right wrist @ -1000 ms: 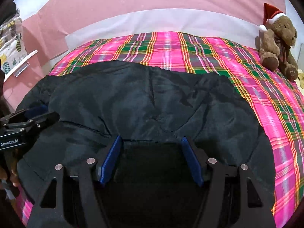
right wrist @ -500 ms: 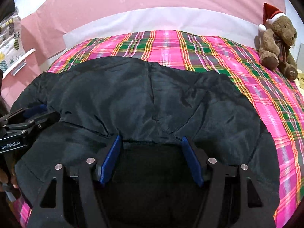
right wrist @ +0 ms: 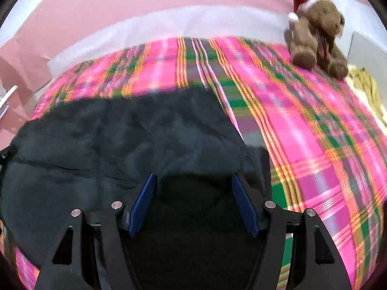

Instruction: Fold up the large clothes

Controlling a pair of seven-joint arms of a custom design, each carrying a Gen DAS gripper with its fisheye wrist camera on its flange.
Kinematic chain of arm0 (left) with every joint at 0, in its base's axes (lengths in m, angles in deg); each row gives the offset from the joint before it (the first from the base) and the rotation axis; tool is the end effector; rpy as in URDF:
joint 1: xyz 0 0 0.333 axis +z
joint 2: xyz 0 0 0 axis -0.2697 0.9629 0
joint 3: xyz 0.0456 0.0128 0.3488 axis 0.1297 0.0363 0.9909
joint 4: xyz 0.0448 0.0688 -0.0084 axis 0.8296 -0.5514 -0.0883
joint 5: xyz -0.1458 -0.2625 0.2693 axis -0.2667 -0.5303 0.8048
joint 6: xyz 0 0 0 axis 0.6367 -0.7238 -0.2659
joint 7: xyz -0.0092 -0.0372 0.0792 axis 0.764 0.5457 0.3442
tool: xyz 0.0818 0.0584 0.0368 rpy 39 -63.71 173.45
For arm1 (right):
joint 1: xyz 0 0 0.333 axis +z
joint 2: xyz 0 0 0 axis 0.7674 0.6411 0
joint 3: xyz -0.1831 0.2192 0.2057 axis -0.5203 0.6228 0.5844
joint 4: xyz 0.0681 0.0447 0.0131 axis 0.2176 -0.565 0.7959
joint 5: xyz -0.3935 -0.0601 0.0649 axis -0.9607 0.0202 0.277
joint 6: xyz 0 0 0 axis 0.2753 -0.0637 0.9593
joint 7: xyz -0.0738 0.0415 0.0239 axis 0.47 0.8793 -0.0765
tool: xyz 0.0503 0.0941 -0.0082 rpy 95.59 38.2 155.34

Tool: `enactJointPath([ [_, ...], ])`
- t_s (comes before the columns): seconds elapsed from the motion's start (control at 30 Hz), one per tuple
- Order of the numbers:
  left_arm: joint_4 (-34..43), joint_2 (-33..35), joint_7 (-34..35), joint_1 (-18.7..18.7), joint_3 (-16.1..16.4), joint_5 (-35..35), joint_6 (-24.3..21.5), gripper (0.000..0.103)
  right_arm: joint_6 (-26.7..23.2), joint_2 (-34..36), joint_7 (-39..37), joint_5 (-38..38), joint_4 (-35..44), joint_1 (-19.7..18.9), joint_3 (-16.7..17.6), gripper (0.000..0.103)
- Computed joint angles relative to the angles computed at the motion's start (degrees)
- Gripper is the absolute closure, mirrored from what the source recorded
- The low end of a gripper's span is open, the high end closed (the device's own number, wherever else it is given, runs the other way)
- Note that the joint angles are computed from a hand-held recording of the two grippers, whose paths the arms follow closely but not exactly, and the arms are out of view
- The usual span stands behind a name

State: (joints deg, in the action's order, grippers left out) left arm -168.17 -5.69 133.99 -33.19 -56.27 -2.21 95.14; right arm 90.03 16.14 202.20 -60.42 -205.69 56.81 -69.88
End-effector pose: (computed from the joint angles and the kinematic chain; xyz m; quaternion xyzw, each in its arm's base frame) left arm 0.5112 -0.2974 0.4842 -0.5046 0.7739 -0.3598 0.1307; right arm 0.3447 0.1142 0.4857 -0.5394 0.7693 -0.2587 0.2243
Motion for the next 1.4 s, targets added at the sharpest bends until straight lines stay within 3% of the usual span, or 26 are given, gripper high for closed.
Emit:
enactJointPath([
  [0.1, -0.2, 2.0, -16.7, -3.2, 4.0, 21.2, 3.0, 0.024, 0.1, 2.0, 1.1, -2.1, 0.5, -1.8, 1.8, 0.038],
  [0.13, 0.4, 2.8, -19.4, -3.6, 4.6, 24.0, 3.2, 0.024, -0.4, 2.7, 1.4, -2.9, 1.1, -2.1, 2.3, 0.038],
  [0.3, 2.1, 4.6, -16.2, -1.8, 2.4, 19.5, 2.8, 0.023, -0.8, 4.3, 1.7, -4.0, 1.8, -1.5, 1.3, 0.038],
  [0.43, 1.1, 1.6, -11.6, -0.7, 1.2, 15.5, 0.4, 0.024, -3.3, 1.6, 2.1, -3.0, 1.3, -0.2, 0.9, 0.038],
  [0.5, -0.5, -1.0, -0.6, 0.7, -1.1, 2.9, 1.2, 0.024, -4.1, -1.6, 2.9, -2.5, 0.7, 0.6, 1.2, 0.038],
  [0.53, -1.4, -2.4, 2.2, 0.6, -1.0, -0.1, 1.8, 0.024, -3.7, -2.9, 3.3, -2.4, 0.2, 0.9, 1.3, 0.038],
  [0.63, -3.9, -4.2, -2.9, 1.6, -0.2, 6.9, 4.0, 0.024, -2.4, -7.4, 3.4, -1.7, -1.7, 2.1, 1.5, 0.038],
  [0.73, -3.6, -2.2, -10.7, 3.1, 0.3, 16.0, 2.8, 0.024, -2.1, -6.2, 2.5, -1.3, -2.5, 2.1, 1.4, 0.038],
  [0.8, -4.1, -1.3, -10.4, 2.5, 0.7, 15.4, 4.7, 0.024, -0.2, -4.6, 3.2, -2.3, -3.5, 0.6, 1.8, 0.038],
  [0.9, -3.9, -0.6, -16.7, 1.7, 2.1, 22.8, 5.9, 0.024, 0.3, -3.6, 3.6, -3.1, -3.5, -0.4, 2.5, 0.038],
  [0.97, -3.7, -0.1, -16.1, 1.6, 2.2, 22.5, 6.3, 0.024, 0.0, -3.2, 3.4, -3.5, -3.3, -0.4, 2.6, 0.038],
  [1.1, -4.1, 0.3, -9.6, 2.0, 0.7, 14.7, 7.3, 0.023, 1.3, -3.2, 3.6, -3.9, -4.0, -0.6, 2.3, 0.038],
  [1.3, -4.2, 0.2, -12.3, 0.4, 2.7, 17.7, 7.3, 0.023, 0.3, -2.9, 4.6, -4.3, -3.5, -0.8, 3.2, 0.038],
  [1.4, -4.2, -1.2, -12.1, 0.6, 2.5, 17.2, 5.1, 0.024, -1.4, -4.1, 4.7, -4.0, -3.0, 0.0, 3.2, 0.038],
])
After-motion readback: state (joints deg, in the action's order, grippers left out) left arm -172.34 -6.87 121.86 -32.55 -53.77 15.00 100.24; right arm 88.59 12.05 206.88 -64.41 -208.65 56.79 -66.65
